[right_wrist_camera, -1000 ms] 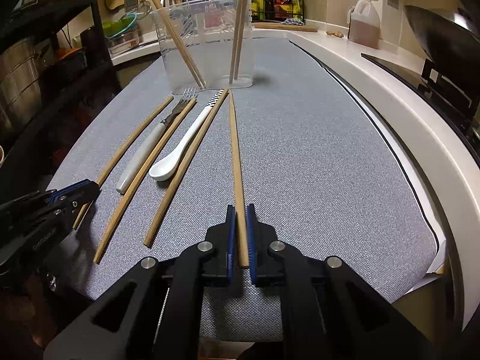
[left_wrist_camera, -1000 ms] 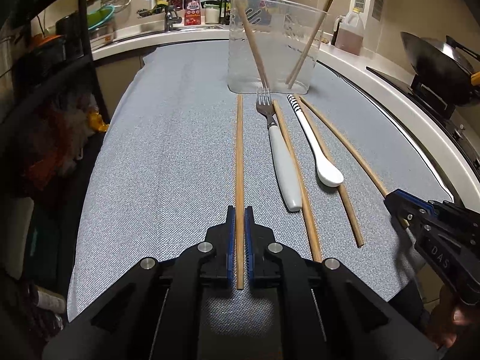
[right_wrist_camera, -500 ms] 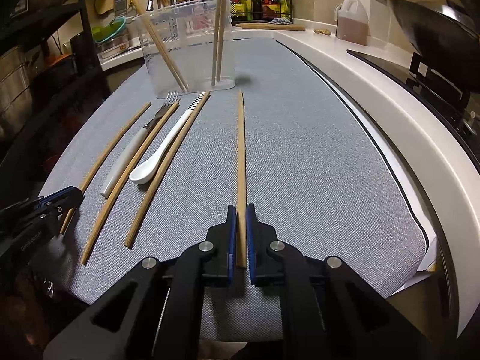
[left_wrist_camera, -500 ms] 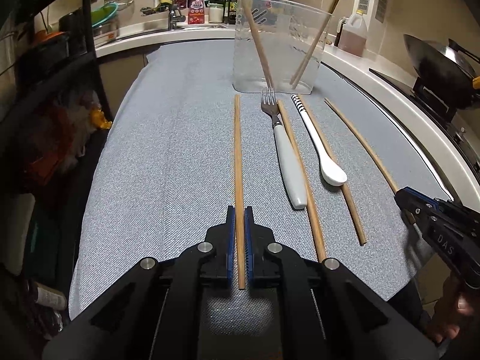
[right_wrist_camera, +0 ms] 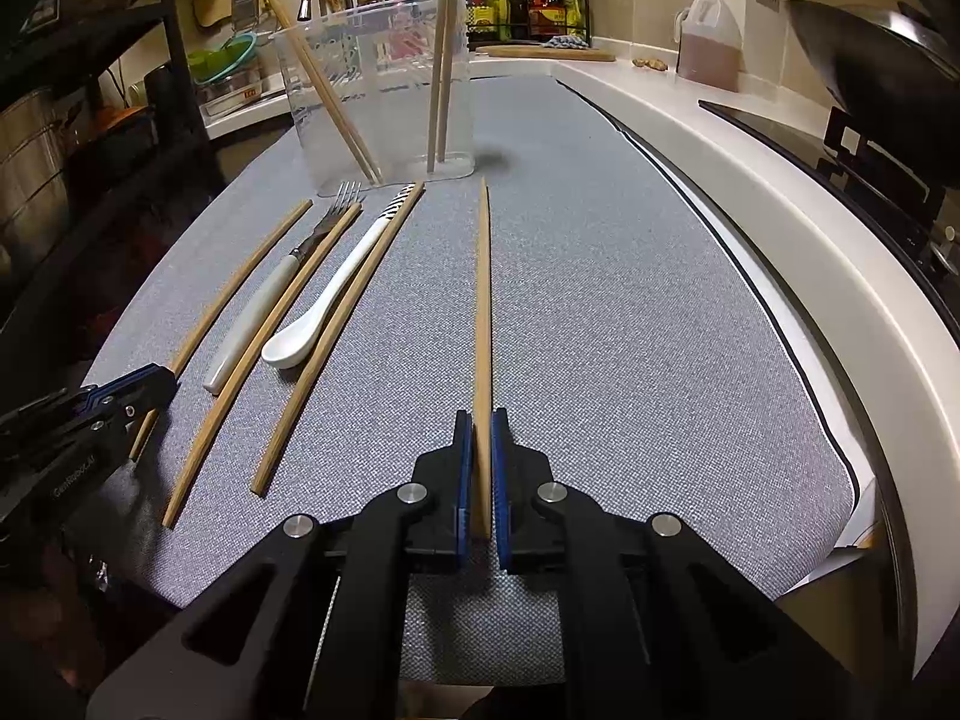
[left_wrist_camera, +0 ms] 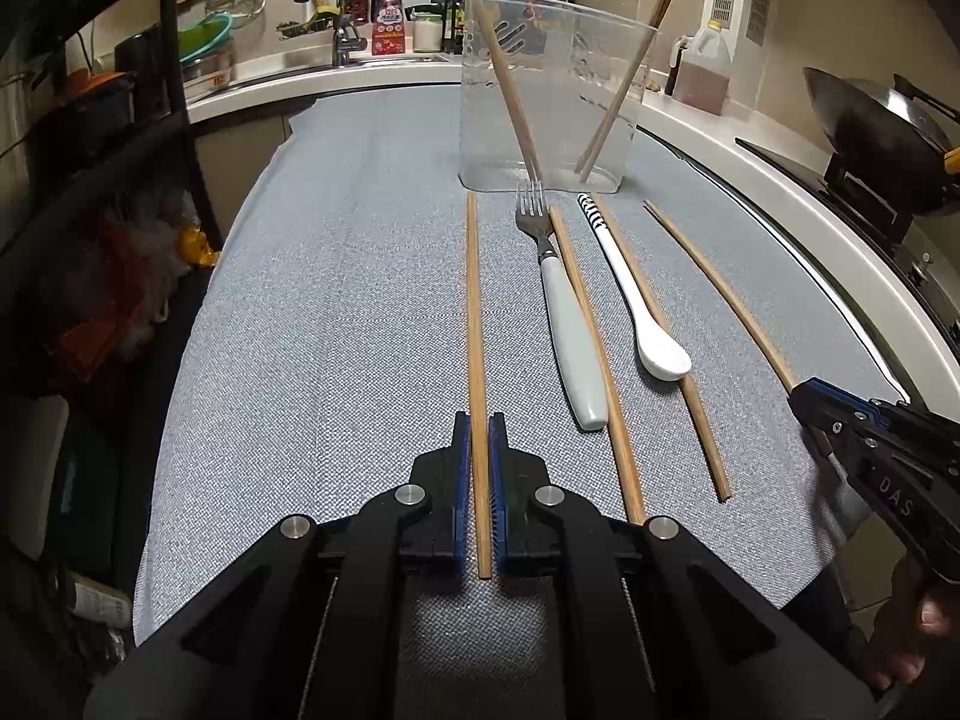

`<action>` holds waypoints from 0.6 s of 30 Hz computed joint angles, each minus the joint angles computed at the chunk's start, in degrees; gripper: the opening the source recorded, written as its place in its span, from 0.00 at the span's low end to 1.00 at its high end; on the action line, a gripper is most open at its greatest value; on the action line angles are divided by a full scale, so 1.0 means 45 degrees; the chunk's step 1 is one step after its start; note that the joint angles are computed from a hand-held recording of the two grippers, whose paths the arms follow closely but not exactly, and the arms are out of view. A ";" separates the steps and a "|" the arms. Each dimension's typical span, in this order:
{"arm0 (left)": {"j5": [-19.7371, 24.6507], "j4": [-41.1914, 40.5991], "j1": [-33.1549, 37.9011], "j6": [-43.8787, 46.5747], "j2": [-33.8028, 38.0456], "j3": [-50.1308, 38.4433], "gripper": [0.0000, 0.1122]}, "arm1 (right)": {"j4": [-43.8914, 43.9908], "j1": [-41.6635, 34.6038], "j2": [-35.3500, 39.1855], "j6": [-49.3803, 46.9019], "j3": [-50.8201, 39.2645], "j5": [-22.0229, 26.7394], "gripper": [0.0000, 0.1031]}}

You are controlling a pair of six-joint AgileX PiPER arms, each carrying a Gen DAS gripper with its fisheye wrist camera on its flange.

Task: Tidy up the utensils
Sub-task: 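Close the left tool on a third chopstick while the right tool grasps another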

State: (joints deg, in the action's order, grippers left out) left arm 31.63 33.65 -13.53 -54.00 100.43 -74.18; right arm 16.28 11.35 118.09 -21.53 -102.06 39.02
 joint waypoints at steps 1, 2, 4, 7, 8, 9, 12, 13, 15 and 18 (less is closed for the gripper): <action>-0.0011 0.0026 -0.0008 -0.0015 -0.0021 0.0002 0.05 | 0.0055 -0.0021 -0.0020 -0.0037 -0.0045 0.0082 0.06; -0.0005 0.0078 -0.0027 -0.0043 -0.0025 -0.0008 0.05 | 0.0014 0.0007 -0.0083 -0.0019 0.0012 0.0038 0.06; -0.0035 0.0158 -0.0049 -0.0104 -0.0077 0.0021 0.05 | 0.0044 0.0015 -0.0173 -0.0070 0.0069 0.0025 0.06; -0.0079 0.0300 -0.0069 -0.0230 -0.0196 0.0105 0.05 | 0.0115 0.0008 -0.0327 -0.0170 0.0152 0.0039 0.06; -0.0097 0.0369 -0.0083 -0.0284 -0.0243 0.0129 0.05 | 0.0131 0.0007 -0.0375 -0.0197 0.0168 0.0049 0.06; -0.0108 0.0472 -0.0108 -0.0369 -0.0288 0.0152 0.05 | 0.0150 0.0005 -0.0448 -0.0236 0.0207 0.0051 0.06; -0.0197 0.0686 -0.0119 -0.0562 -0.0435 0.0274 0.05 | 0.0176 0.0008 -0.0602 -0.0299 0.0261 0.0029 0.06; -0.0235 0.0789 -0.0135 -0.0657 -0.0489 0.0332 0.05 | 0.0175 0.0006 -0.0661 -0.0302 0.0293 0.0024 0.06; -0.0255 0.0970 -0.0165 -0.0811 -0.0567 0.0394 0.05 | 0.0210 -0.0009 -0.0758 -0.0329 0.0324 0.0012 0.06; -0.0271 0.1168 -0.0205 -0.0991 -0.0683 0.0471 0.05 | 0.0279 -0.0027 -0.0883 -0.0367 0.0325 0.0032 0.06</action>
State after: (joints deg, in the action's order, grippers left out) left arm 30.41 38.91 -14.45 -58.46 97.36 -72.06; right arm 17.53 11.23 114.12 -23.18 -100.60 39.16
